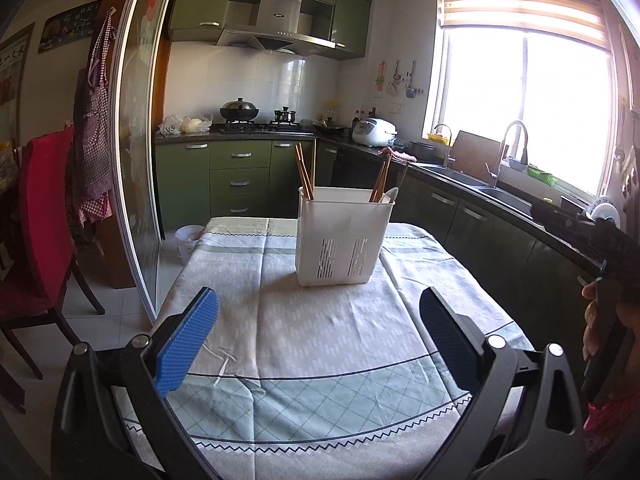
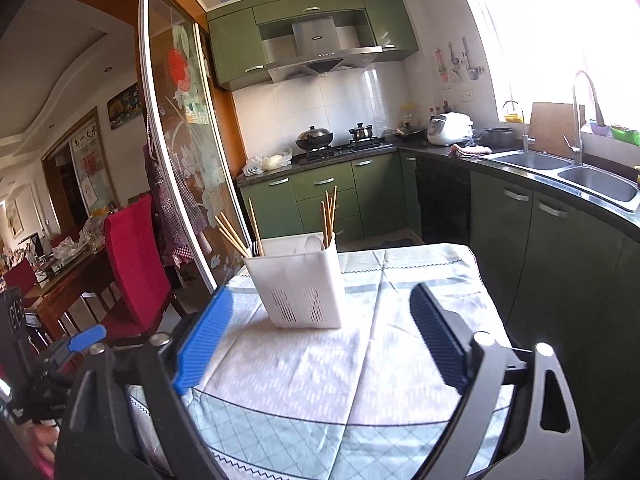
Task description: Organize utensils
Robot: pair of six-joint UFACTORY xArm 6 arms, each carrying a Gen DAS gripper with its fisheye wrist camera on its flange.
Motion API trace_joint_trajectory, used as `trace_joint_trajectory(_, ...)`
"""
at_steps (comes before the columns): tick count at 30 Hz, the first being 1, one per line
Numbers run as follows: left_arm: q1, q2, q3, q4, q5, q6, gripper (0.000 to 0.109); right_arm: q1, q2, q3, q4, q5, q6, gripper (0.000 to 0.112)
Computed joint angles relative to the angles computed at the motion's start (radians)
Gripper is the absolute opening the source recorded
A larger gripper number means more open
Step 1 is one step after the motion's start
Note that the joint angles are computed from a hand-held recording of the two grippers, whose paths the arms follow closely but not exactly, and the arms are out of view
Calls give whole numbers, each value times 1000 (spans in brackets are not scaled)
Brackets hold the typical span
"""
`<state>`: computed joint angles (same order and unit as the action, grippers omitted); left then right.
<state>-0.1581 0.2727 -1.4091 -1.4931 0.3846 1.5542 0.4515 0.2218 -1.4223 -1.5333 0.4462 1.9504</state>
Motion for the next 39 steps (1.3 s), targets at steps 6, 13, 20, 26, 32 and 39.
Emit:
trace_joint_trajectory(6, -6, -70, 72, -84, -24, 104, 96, 123, -48, 86, 23, 171, -84, 98)
trace_joint_trajectory(13, 22, -112, 117, -78, 31, 59, 96, 181, -45, 99, -7, 251, -26, 98)
trace_joint_trajectory(20, 4, -151, 161, -132, -26, 127, 96, 178, -59, 113, -7, 299, -19, 98)
trace_joint_trajectory(26, -6, -183, 199, -134, -29, 147, 96, 192, -71, 133, 3, 332, -32, 98)
trace_joint_trajectory(32, -2, -193, 210, -130, -20, 140, 96, 202, -79, 142, 2, 338, -36, 98)
trace_joint_trajectory(39, 0, -194, 211, -130, -19, 136, 96, 204, -69, 129, 7, 335, -50, 98)
